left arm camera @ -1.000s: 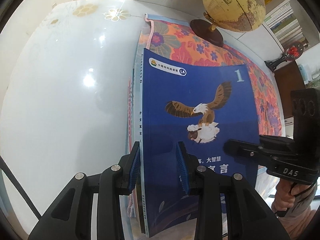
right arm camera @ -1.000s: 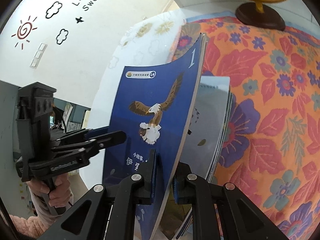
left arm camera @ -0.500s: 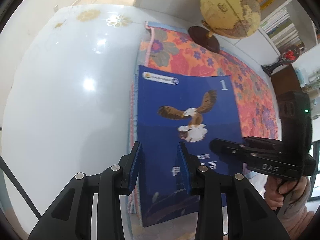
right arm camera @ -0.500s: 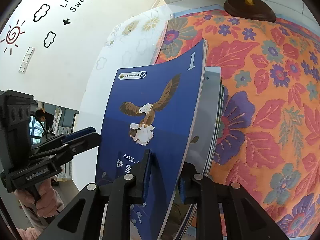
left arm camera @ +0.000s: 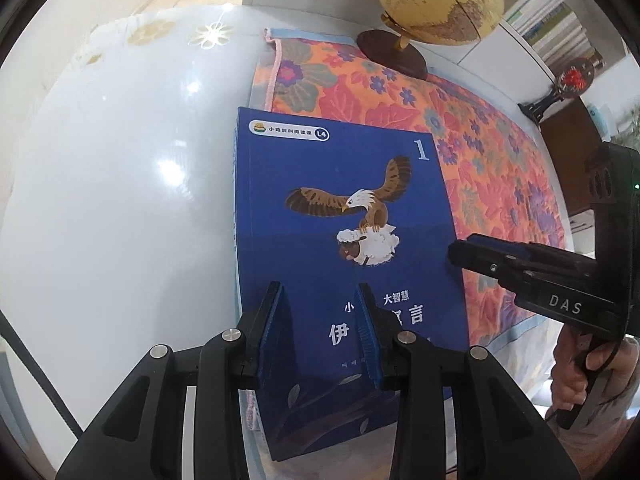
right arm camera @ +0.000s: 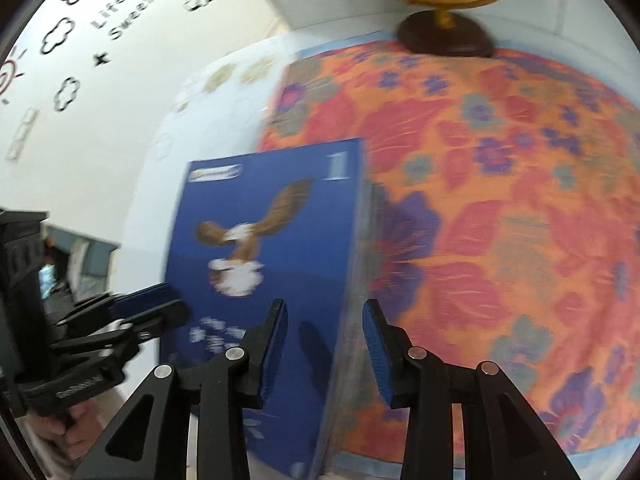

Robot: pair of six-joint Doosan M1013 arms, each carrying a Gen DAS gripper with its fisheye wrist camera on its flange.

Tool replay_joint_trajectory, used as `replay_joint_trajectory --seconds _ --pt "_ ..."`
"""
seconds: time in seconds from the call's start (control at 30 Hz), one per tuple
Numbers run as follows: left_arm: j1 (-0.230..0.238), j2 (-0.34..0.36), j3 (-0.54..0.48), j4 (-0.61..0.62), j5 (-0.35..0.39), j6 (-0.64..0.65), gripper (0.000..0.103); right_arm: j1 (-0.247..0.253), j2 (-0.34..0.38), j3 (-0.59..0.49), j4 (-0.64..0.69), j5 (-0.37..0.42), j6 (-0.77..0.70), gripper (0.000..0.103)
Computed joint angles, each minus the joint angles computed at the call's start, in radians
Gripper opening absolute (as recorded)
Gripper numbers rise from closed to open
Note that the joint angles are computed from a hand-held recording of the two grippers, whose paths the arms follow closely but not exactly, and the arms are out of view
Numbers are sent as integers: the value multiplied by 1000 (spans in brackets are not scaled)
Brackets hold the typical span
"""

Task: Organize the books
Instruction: 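Open both tools and pull back from the book row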

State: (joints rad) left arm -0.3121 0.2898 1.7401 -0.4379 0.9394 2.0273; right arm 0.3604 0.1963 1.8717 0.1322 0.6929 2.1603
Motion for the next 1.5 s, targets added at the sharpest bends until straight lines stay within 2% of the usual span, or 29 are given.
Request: replay_joint_trajectory --seconds 0.07,0.17,0.3,0.43,0.6,0.73,0.8,0.9,1.0,1.07,1.13,1.17,1.2,1.27,1.33,1.4,1.5 --pt "-8 -5 7 18 -23 -2 33 11 3 9 -22 -2 4 38" --pt "-21 -12 14 54 -49 -21 34 9 -9 41 41 -70 -48 40" --pt "-33 -15 13 97 -53 -68 34 11 -23 48 10 -79 -9 40" --pt "-45 -32 11 169 -48 -153 34 19 -68 57 -48 -57 67 40" --pt "-63 -92 24 182 -46 -192 34 32 -136 68 -89 -5 139 40" --pt "-97 -151 33 220 -52 -240 35 53 -200 69 -153 48 213 42" --pt "-112 -179 33 224 -56 -262 42 69 -227 65 -198 62 237 48" --pt "-136 -223 38 228 -69 -304 48 114 -268 50 -313 128 306 49" --pt "-171 -256 42 280 -73 -369 51 143 -302 50 -355 171 340 51" --pt "-201 -276 48 341 -79 -418 52 180 -318 48 -429 226 384 51" --pt "-216 -291 56 341 -84 -421 67 208 -333 52 -483 258 421 54" --pt "-221 -303 66 316 -91 -410 77 209 -338 57 -486 256 429 59" --pt "-226 -313 76 305 -103 -411 78 213 -352 67 -486 245 460 67" --pt "-245 -329 92 332 -126 -454 79 220 -377 89 -499 213 522 72" --pt "-276 -335 101 408 -127 -522 81 235 -378 90 -531 237 538 72" --pt "-301 -330 102 467 -110 -561 81 256 -361 78 -586 305 546 72" --pt "-318 -320 104 500 -89 -592 81 244 -357 82 -566 313 505 72"
